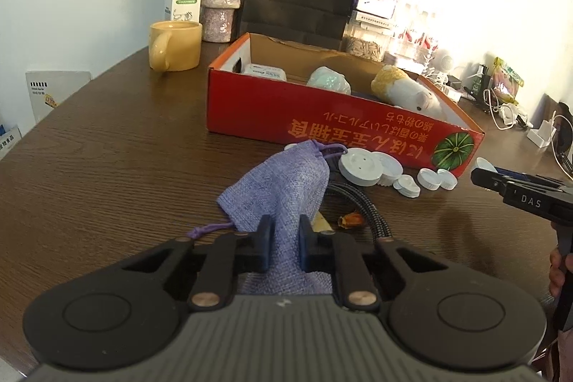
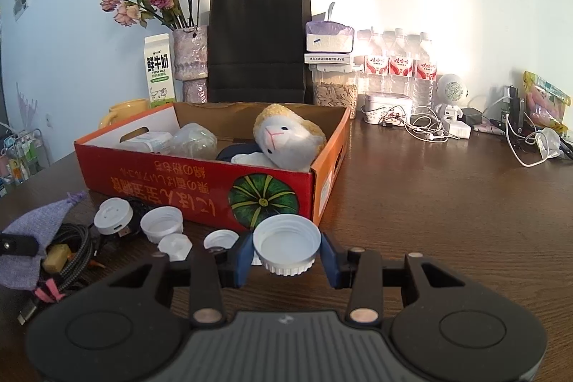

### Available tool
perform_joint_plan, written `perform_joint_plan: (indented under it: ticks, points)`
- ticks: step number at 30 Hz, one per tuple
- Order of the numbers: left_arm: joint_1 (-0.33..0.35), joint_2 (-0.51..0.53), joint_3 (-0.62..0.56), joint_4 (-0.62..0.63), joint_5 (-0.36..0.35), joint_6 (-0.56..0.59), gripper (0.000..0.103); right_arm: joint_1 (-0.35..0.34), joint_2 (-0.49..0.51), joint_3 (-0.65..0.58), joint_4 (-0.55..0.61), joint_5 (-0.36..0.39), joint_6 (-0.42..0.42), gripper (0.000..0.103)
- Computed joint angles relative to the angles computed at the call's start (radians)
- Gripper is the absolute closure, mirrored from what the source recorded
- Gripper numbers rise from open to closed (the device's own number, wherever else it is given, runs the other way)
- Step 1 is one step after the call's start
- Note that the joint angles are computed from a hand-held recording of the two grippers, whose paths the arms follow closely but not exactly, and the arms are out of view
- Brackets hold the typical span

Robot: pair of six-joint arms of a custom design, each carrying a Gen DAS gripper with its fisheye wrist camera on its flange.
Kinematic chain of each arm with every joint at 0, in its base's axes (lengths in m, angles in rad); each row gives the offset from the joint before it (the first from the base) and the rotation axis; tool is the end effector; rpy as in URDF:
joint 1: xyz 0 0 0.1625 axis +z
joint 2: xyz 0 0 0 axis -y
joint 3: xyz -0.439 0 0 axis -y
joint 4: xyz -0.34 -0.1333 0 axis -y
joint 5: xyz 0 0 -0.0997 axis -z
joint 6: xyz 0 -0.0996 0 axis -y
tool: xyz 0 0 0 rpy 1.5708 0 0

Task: Organize objects
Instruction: 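Lift the purple bag and white cap and carry both over the box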

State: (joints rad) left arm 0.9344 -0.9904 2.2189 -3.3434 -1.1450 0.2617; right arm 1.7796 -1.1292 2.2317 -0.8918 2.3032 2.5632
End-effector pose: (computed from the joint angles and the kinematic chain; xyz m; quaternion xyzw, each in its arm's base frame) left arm -0.1492 -0.4954 0.1833 0.3576 0.8728 -0.2960 0.1510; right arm 0.1466 -0.3703 0.1430 0.0705 -0.7568 0.5260 0.3816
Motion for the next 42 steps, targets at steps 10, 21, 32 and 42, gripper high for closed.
perform_joint_plan:
  ticks: [10,21,32,42]
  points:
    - [0.000,-0.013,0.022,-0.153,0.002,0.146,0.093,0.010,0.007,0.011,-0.051,0.015,-0.035,0.064]
    - [0.000,0.027,-0.060,-0.169,-0.065,0.217,0.093,0.041,0.038,0.010,-0.123,-0.014,-0.059,0.064]
    - [-0.022,0.141,-0.235,-0.180,-0.153,0.283,0.093,0.083,0.103,-0.179,-0.001,-0.074,-0.114,0.064]
    - [0.002,0.274,-0.414,-0.136,-0.187,0.273,0.093,0.052,0.174,-0.389,0.135,-0.110,-0.108,0.064]
